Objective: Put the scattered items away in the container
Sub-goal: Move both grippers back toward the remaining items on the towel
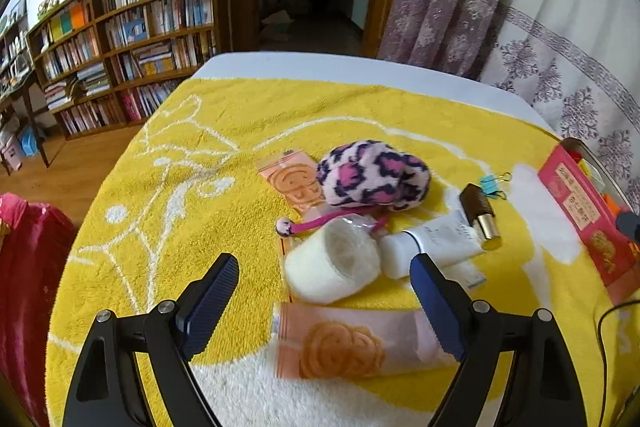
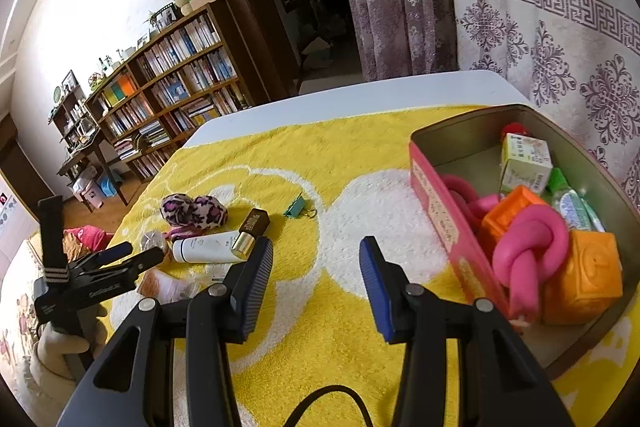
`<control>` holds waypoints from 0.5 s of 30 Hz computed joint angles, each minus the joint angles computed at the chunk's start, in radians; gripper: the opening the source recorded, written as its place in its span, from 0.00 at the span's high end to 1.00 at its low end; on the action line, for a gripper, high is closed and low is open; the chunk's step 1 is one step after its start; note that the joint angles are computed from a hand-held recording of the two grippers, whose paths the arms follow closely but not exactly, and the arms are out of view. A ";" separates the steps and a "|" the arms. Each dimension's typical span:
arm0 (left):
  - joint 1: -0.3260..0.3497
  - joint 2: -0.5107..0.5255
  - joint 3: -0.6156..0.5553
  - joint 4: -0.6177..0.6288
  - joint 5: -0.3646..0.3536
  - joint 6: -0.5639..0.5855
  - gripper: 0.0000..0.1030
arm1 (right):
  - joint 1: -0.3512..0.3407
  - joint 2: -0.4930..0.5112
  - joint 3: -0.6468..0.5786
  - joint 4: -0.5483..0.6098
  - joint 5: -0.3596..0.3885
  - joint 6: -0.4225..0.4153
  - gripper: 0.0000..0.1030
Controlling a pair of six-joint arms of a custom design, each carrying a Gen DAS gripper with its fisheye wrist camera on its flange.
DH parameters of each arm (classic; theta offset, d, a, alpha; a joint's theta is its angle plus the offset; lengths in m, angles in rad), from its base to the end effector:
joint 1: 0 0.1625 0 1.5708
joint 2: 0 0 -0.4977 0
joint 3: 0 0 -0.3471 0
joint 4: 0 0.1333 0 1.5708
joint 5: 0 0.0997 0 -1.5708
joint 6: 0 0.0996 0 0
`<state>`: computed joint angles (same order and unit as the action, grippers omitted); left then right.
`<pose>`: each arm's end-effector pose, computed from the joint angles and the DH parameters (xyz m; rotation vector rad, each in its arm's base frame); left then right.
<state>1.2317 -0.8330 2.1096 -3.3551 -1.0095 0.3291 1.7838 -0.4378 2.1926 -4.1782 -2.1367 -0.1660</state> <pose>-0.0118 -0.5934 0.1734 0.6459 2.4332 -0.6549 0.1872 -0.4876 0.0520 0.1401 -2.4035 1.1000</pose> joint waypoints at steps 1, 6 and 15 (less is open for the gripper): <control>0.002 0.003 -0.005 0.004 0.001 0.000 0.14 | -0.001 0.001 -0.004 0.009 0.000 0.001 0.52; 0.009 0.018 -0.028 0.015 0.008 -0.008 0.14 | -0.001 0.010 -0.023 0.049 0.005 0.000 0.52; 0.030 0.010 -0.044 0.055 -0.034 -0.045 0.51 | 0.014 0.025 -0.059 0.115 0.003 -0.021 0.52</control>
